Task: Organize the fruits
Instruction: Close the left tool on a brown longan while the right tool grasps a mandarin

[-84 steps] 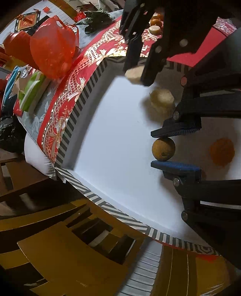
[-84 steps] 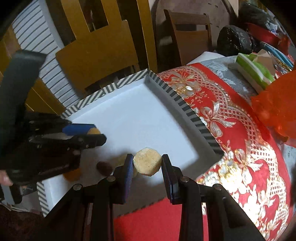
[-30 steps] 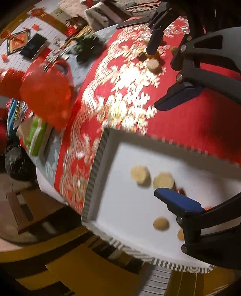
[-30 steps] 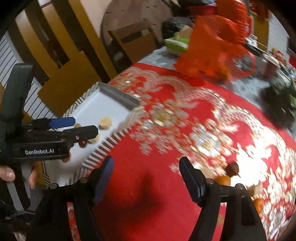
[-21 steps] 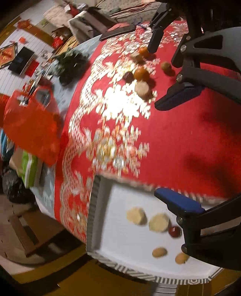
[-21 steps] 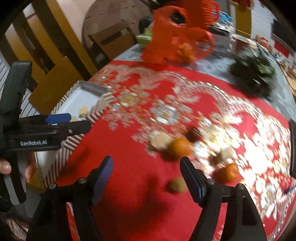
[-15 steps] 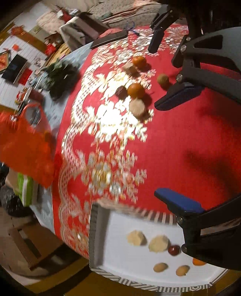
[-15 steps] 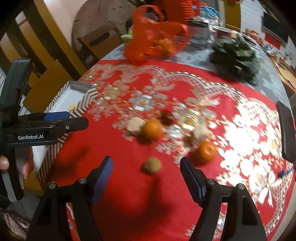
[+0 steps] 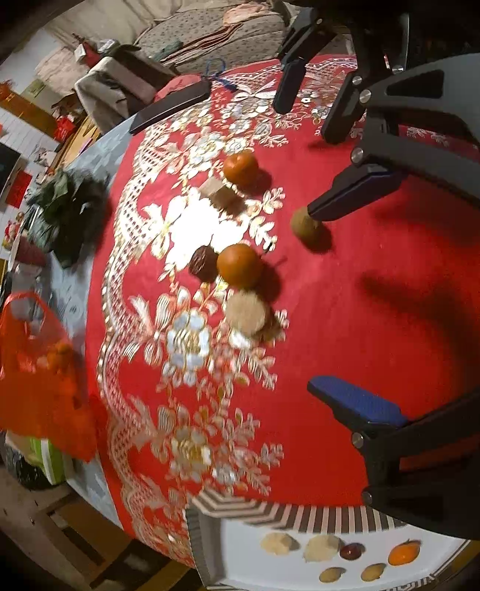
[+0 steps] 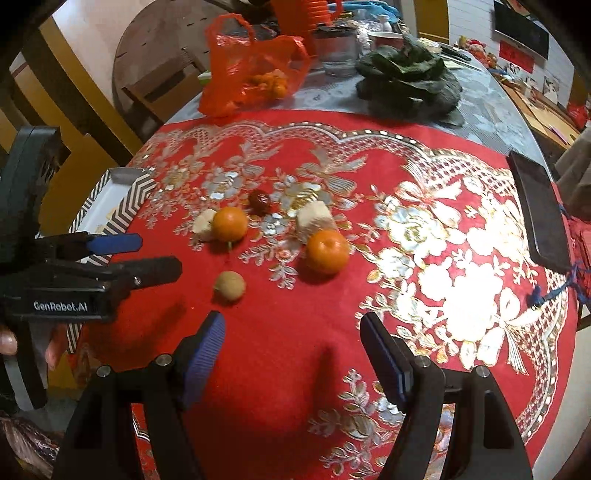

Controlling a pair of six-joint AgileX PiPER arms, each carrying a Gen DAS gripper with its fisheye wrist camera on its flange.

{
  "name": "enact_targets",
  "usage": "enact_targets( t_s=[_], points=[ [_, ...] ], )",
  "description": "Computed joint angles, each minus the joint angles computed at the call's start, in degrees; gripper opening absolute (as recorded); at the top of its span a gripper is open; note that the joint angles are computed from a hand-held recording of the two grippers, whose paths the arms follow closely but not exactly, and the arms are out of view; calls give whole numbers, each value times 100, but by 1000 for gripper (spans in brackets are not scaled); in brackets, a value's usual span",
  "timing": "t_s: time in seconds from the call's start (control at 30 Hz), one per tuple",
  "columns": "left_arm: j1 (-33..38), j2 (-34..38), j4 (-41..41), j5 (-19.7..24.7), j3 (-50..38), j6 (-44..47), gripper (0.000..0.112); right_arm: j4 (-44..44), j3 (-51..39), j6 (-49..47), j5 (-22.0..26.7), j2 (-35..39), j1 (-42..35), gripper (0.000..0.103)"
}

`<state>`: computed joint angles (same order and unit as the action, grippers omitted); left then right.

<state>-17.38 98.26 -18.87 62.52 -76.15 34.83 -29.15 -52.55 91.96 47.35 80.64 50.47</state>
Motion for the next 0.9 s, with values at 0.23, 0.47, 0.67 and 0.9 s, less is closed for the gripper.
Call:
enact_targets(
  t_s=[0.23,0.47,0.67,0.9],
  points=[
    [-285,-20,82,-152,198,-145,85,-9,249,172,11,-185,46,80],
    [-441,-37,36,-244,343,-114,85,-18,493,349,-57,-357,70,80],
    [-621,-18,55,-431,478,-147,85,-82,633,511,-72,-467,145,80],
    [-799,-27,-14,-659,630,-25,62,-79,810,594,-110,-602,150,81]
  ],
)
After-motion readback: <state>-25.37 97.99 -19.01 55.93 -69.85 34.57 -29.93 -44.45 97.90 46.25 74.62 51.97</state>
